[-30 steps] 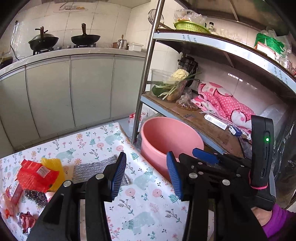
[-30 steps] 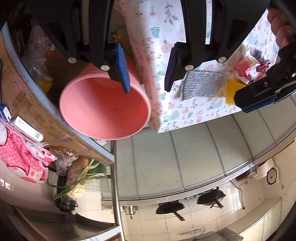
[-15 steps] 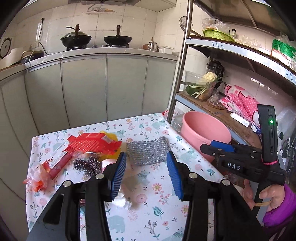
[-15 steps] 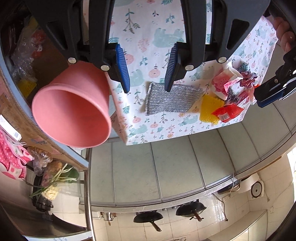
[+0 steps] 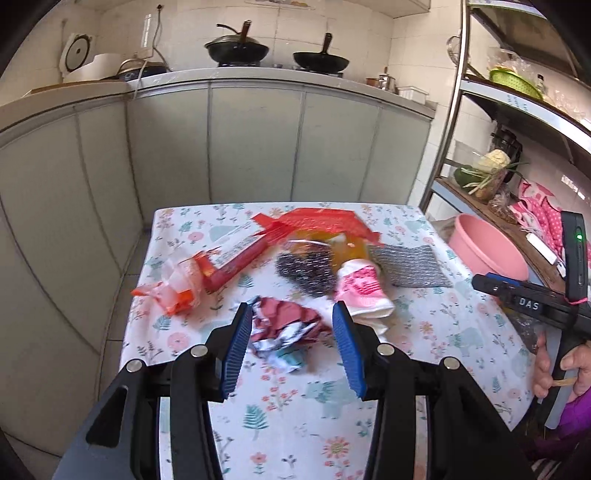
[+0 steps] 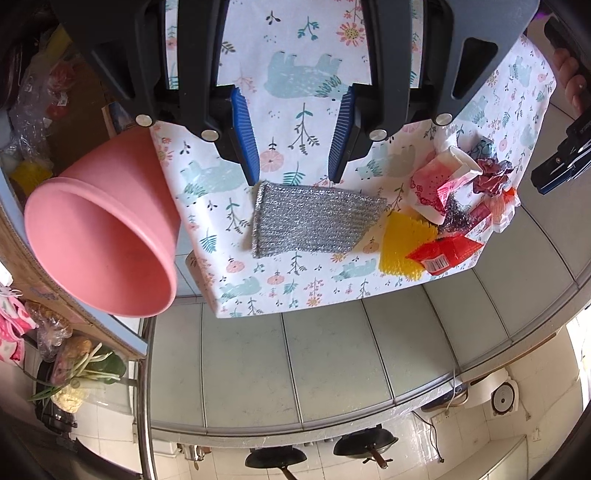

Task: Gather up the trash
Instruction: 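Grasp the orange-and-white plastic bag with the left tool while the right tool grasps the silver scouring pad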

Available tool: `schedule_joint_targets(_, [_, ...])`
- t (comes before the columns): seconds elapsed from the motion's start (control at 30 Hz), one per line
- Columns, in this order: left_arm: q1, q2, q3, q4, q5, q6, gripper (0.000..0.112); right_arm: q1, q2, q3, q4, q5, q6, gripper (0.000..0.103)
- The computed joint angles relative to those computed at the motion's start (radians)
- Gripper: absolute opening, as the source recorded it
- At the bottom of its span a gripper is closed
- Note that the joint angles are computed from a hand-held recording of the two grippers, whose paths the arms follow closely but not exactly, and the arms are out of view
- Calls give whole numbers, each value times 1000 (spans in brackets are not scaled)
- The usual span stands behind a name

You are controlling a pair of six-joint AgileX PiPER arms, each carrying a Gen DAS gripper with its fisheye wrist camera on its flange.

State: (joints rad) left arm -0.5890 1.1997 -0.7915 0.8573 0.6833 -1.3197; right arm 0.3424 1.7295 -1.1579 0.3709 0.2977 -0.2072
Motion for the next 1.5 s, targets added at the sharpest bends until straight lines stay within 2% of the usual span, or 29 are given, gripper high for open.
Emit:
schedule_joint_targets(0.1, [91,-32,47,-24,-3,5,45,11,27,-24,4,9,-6,40])
schedule_joint_targets(0.2, [219,-45,78,-82,-72,57,45,21,45,-39,4,16,-9,40])
schedule_joint_targets(0.4, [376,27,61,-108,-153,125,45,25,71,-65,-31,31,22,40])
schedule_joint_targets(0.57, [510,113,25,-351,-256,322,45,29,96,-93,-83,41,78,40])
schedule_joint_targets(0.77, [595,190,-13,-550,-313,452,45,36,131,-142,-120,57,99,40])
schedule_joint_targets(0.93, [585,222,-31,-445,-323,374,43,35,157,-189,-94,65,62,40])
schedule_joint_targets(0.97, [586,223,-26,-430,-336,367,41,35,161,-197,-85,66,51,40])
schedule_joint_targets(1.03, [576,221,-12,-343,-358,298,27,34,170,-210,-73,67,33,40])
schedule_joint_targets(1.13, [562,211,3,-256,-372,232,22,29,191,-239,-50,77,4,40])
schedule_joint_targets(1.33, [504,163,32,-19,-344,26,20,9,257,-326,-57,120,7,40])
schedule_joint_targets(1.4, [504,141,40,-19,-347,27,20,0,291,-375,-72,154,31,40])
schedule_joint_targets(1.43, [508,132,44,-40,-356,48,20,-2,306,-395,-82,165,40,43])
schedule_joint_targets(1.47, [512,123,46,-60,-362,69,20,-1,320,-413,-106,172,59,51])
schedule_joint_targets(1.5, [511,116,49,-68,-364,80,20,0,335,-432,-132,176,77,53])
